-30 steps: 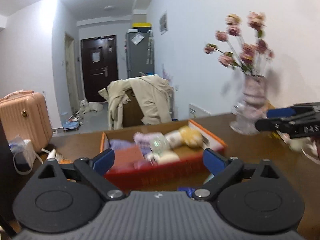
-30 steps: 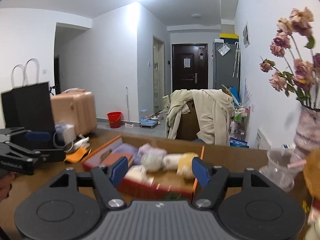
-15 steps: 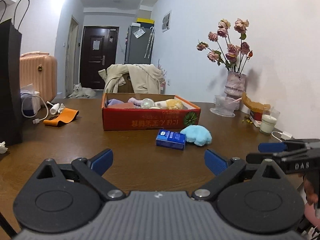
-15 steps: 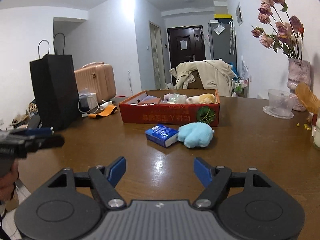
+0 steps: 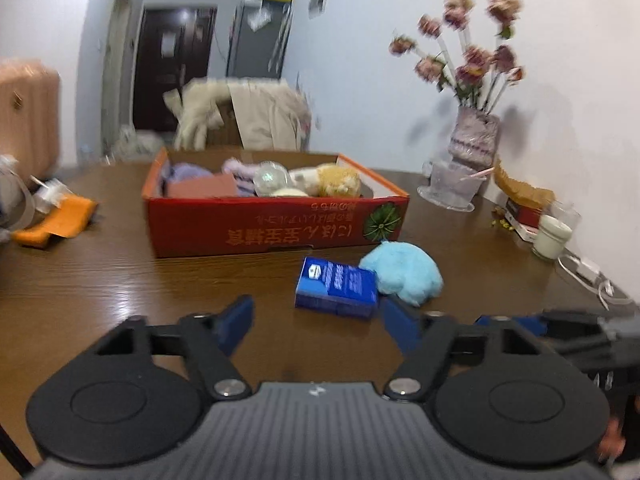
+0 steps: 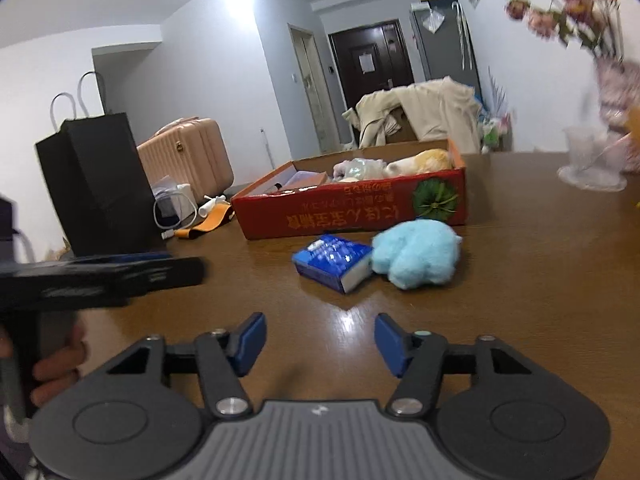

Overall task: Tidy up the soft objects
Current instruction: 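Close both grippers together on the blue handkerchief pack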

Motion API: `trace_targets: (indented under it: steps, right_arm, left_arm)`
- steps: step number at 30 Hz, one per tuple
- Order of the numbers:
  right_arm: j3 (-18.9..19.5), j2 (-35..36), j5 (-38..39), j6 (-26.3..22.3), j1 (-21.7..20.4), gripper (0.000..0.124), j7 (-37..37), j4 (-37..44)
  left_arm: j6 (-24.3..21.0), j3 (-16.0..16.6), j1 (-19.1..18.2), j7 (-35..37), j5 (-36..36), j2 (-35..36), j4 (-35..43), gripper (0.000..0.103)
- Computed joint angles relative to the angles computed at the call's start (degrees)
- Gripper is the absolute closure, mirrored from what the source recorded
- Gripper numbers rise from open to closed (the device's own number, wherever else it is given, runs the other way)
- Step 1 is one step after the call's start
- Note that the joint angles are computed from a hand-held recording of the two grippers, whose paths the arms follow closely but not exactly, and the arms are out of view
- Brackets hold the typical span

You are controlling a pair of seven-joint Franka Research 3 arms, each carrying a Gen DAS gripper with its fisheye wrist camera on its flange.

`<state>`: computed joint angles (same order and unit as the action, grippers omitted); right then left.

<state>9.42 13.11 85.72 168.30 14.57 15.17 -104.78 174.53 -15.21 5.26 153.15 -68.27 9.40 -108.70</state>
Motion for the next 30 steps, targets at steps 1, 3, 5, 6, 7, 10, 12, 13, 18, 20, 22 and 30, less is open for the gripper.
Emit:
trace_targets:
  steps: [1, 3, 5, 6, 7, 10, 12, 13, 18, 20, 22, 30]
  right_arm:
    - [-0.42, 2.3, -2.83, -0.17, 0.35, 0.074, 3.93, 2.74]
    - [-0.41, 7.35, -6.96, -1.59, -0.07, 0.082, 10.45, 9.0]
    - [-1.32, 12.87, -13.61, -3.17, 0.25, 0.089, 20.59, 15.5]
    - [-2.51, 15.54, -17.96, -4.34, 0.97, 0.094, 26.71, 18.73]
    - [-2.86, 17.63, -20.33, -5.11, 1.15, 0.099, 29.99, 21.27]
    - [-2.52, 22.07, -24.8, -6.26, 0.93, 0.108, 35.68, 26.87]
    - [-1.67, 23.88, -26.97, -4.33, 0.9, 0.108, 35.99, 28.62]
    - [-1.2, 24.5, -28.0, -3.72, 0.72, 0.108, 36.14, 29.17]
    - [3.18, 25.35, -31.15, -2.9, -2.31, 0.109, 34.34, 29.49]
    - [4.62, 25.61, -32.38, -3.12, -3.59, 0.108, 35.09, 29.71]
    - [5.91, 25.93, -33.59, -3.43, -4.68, 0.108, 36.1, 29.94]
    - [7.92, 25.86, -36.58, -2.63, -6.12, 0.107, 37.66, 29.22]
  left_arm:
    - [-3.24, 2.14, -0.85, -7.72, 7.03, 3.36, 3.81, 0.04]
    - [-7.69, 4.06, -1.35, -17.31, 15.14, 9.13, 10.88, 0.052]
    - [-10.16, 5.82, -2.41, -24.66, 21.84, 14.37, 17.3, 0.054]
    - [-11.44, 4.92, -1.48, -25.01, 22.28, 16.68, 20.12, 0.058]
    - [-12.99, 3.71, -0.25, -25.25, 22.14, 18.47, 22.28, 0.061]
    - [-17.45, 1.45, 2.76, -28.72, 22.48, 21.2, 25.09, 0.072]
    - [-17.87, -0.88, 5.18, -29.05, 21.39, 20.59, 24.27, 0.073]
    - [-17.68, -1.83, 6.08, -29.26, 21.22, 20.33, 23.78, 0.073]
    - [-16.36, -3.32, 7.08, -34.08, 26.21, 19.92, 22.38, 0.075]
    - [-16.51, -4.63, 8.25, -34.62, 26.8, 20.25, 22.52, 0.075]
    - [-16.54, -5.68, 9.12, -34.75, 27.06, 20.62, 22.7, 0.074]
    - [-14.54, -8.43, 10.94, -31.31, 27.51, 20.95, 21.93, 0.073]
